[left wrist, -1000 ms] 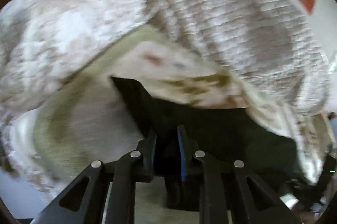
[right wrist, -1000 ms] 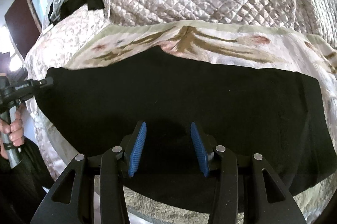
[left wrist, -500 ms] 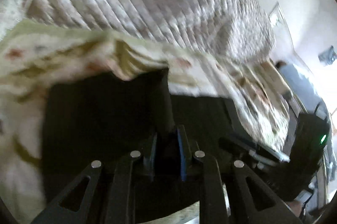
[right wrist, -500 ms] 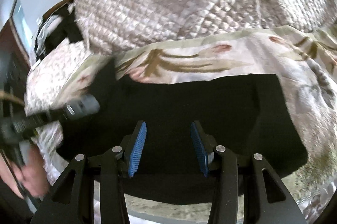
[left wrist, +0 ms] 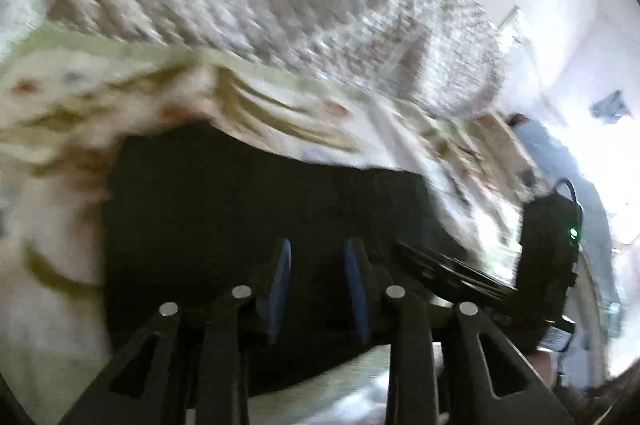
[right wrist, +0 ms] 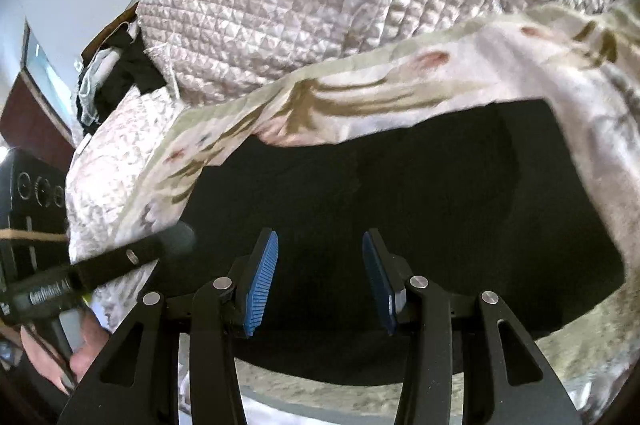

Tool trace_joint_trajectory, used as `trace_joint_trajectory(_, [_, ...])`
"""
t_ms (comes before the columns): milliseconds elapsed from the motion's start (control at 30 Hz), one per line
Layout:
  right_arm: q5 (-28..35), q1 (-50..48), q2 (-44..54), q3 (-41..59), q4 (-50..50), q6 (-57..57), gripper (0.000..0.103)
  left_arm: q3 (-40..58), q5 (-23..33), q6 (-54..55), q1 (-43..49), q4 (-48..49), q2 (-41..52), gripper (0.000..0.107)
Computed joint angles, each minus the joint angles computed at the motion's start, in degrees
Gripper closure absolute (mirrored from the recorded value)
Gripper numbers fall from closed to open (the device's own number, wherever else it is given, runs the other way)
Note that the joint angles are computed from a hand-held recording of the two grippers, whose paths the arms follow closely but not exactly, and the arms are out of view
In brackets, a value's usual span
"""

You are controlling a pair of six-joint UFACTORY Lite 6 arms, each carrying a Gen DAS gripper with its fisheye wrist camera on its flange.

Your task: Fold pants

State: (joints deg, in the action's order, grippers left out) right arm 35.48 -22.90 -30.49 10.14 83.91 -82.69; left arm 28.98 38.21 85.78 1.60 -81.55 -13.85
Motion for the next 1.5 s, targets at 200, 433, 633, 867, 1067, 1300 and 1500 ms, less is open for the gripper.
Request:
trace_joint_trajectory(200, [-1.13, 1.9, 7.64, 1.5, 3.17, -1.89, 0.058, 0.68, -6.14, 7.38, 11.84, -1.98, 4.69, 0.075])
trace_joint_trajectory(433, [-4.64, 5.2, 8.08, 1.41, 8.43, -3.64, 0.058, 1.93, -6.89, 12.17, 14.62, -3.91, 13.52, 0.075])
trace_joint_trajectory(633, [-7.6, 9.21, 9.11, 1.68, 12.82, -6.53, 0.059, 0.16, -6.33, 16.48, 14.26, -7.24, 14.01, 0.082])
trace_joint_trajectory(867, [-6.47, 6.89, 7.07, 1.02, 6.77, -0.32, 0.093, -1.05, -6.08, 16.11, 17.02, -6.15, 11.26, 0.098])
trace_joint_trajectory(1067, [-8.77, 5.21, 3.73, 2.01, 2.09, 5.82, 0.092, 1.21, -6.27, 12.33, 16.15, -3.75, 10.17, 0.098])
trace_joint_trajectory(1300, [-10.46, 8.09, 9.57, 7.94, 4.13, 3.79, 0.084, 16.27, -11.2, 4.72, 6.39, -2.42, 19.85, 0.066])
trace_joint_trajectory(1500, [-9.8, 7.99, 17.47, 9.89, 9.29, -1.78, 0.078, 27.44, -14.22, -1.61, 4.35, 1.4, 32.36, 0.062])
